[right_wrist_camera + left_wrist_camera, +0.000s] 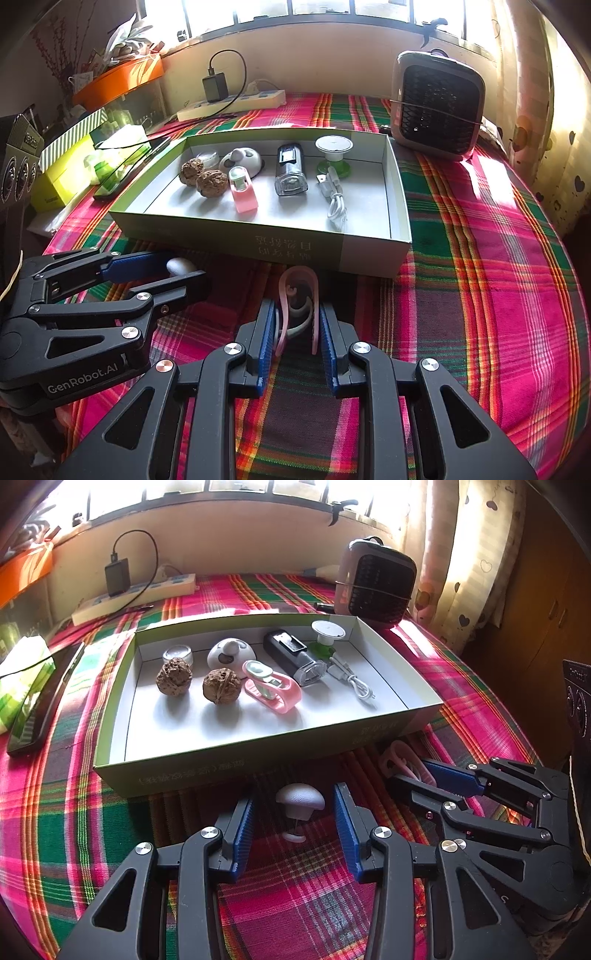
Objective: Organize objects
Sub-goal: 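Reach the left tool to the white mushroom-shaped knob while the right tool reaches the pink clip, then close the left tool on the white knob while the right tool grasps the pink clip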
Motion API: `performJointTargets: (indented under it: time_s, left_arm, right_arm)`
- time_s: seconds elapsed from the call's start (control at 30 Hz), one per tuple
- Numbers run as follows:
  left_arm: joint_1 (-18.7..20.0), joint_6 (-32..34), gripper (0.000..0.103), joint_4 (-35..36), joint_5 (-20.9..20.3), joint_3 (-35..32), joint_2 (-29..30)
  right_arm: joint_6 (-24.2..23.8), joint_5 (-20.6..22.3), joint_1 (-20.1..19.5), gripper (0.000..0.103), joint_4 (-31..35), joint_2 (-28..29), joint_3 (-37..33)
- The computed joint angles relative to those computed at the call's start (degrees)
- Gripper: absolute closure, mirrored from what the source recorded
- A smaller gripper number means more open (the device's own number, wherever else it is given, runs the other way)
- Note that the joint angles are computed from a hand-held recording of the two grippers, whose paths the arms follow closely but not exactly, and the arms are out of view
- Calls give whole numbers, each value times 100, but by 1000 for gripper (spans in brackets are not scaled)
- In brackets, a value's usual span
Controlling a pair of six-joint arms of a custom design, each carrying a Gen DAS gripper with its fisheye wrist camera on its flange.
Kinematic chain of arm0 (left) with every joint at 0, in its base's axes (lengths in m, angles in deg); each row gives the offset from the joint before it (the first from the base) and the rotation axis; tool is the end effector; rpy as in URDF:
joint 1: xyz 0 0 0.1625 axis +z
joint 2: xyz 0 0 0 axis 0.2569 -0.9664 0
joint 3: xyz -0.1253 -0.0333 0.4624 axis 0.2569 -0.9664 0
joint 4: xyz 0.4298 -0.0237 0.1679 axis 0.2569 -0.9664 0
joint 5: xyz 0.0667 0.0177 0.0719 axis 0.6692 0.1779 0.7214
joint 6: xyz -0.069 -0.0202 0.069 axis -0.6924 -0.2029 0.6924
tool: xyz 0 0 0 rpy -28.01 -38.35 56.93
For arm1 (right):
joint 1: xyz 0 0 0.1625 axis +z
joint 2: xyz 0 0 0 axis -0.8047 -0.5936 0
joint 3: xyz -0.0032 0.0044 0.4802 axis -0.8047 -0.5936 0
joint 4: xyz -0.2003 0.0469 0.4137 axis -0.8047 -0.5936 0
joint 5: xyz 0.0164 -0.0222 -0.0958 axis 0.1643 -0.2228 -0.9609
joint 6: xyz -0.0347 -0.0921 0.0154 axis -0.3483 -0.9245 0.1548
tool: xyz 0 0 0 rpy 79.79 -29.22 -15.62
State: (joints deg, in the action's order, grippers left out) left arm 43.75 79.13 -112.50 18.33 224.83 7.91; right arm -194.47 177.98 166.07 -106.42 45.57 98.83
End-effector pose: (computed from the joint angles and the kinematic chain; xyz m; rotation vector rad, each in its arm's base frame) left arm -0.0792 -0.4496 0.1073 1.1816 2.5427 -0.3764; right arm 0.2070 -0.3622 -0.0387 0.0388 -2.2095 0.9244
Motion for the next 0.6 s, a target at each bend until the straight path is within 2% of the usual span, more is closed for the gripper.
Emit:
performJointTargets:
  time_s: [0.23, 0.6]
  left_arm:
    - [17, 1, 79, -30, 30, 3, -3]
    - [14, 18, 79, -59, 48, 11, -4]
  right_arm:
    - [-1, 6, 2, 79, 0, 2, 0]
    - [-2, 6, 1, 79, -12, 4, 6]
